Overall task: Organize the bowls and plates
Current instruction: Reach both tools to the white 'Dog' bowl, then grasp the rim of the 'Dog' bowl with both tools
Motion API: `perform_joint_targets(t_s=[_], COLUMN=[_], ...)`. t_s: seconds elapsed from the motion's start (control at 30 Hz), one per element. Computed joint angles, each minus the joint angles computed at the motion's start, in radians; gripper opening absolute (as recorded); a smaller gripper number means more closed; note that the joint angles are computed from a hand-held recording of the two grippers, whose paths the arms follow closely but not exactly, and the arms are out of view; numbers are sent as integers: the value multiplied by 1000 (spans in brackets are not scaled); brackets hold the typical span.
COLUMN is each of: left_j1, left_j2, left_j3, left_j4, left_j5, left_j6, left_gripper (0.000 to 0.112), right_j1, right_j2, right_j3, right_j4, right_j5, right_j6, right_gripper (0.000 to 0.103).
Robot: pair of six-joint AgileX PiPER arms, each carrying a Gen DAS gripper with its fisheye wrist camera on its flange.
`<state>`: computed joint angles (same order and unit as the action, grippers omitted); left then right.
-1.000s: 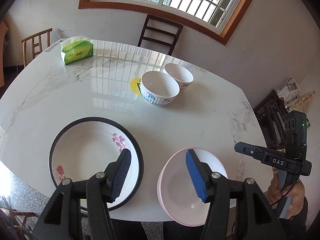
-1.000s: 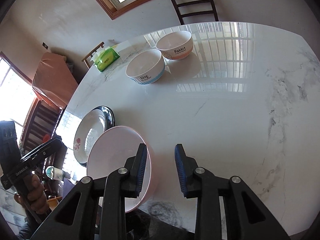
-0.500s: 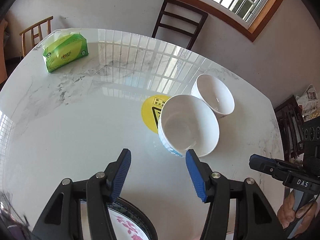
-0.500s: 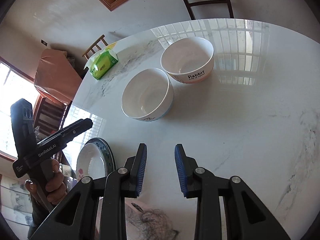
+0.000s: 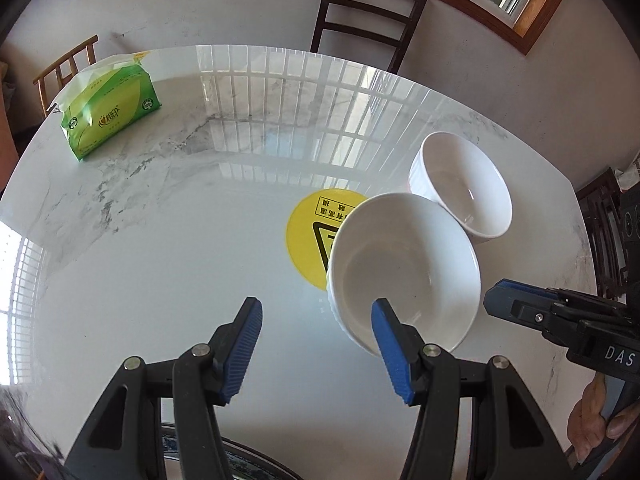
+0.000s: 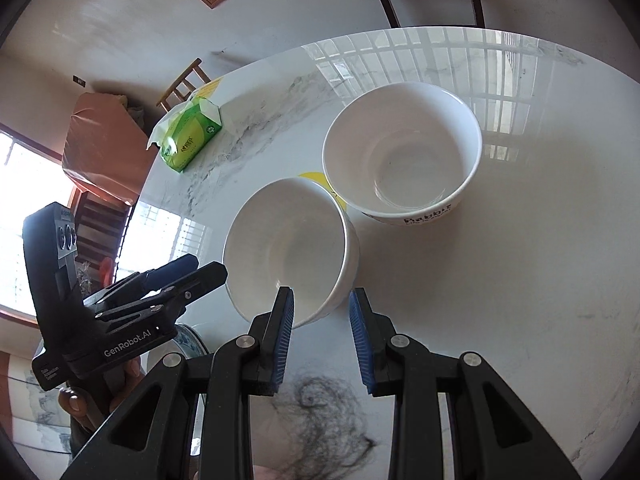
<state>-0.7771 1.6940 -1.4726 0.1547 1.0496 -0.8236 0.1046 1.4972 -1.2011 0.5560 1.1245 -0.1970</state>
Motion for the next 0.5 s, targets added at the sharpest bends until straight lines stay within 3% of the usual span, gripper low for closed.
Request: perform_joint_targets(t_s=[0.23,0.43,0.5], left_j1=[-24,-14,-14], left_j2=[75,122,128], left_j3=[-70,-90,-71], left_j4=[53,32,28], left_j5=[74,77,42], left_j6=[-6,-11,-24], left_gripper=[58,58,31], right_j1=[43,67,75], right_j2=[50,93,106], right_j3=[-35,-53,-52], right_j4=[-43,-64,-75], right_j5=[-18,-30,-39], right_j6=[47,67,77], right_gripper=[28,28,28])
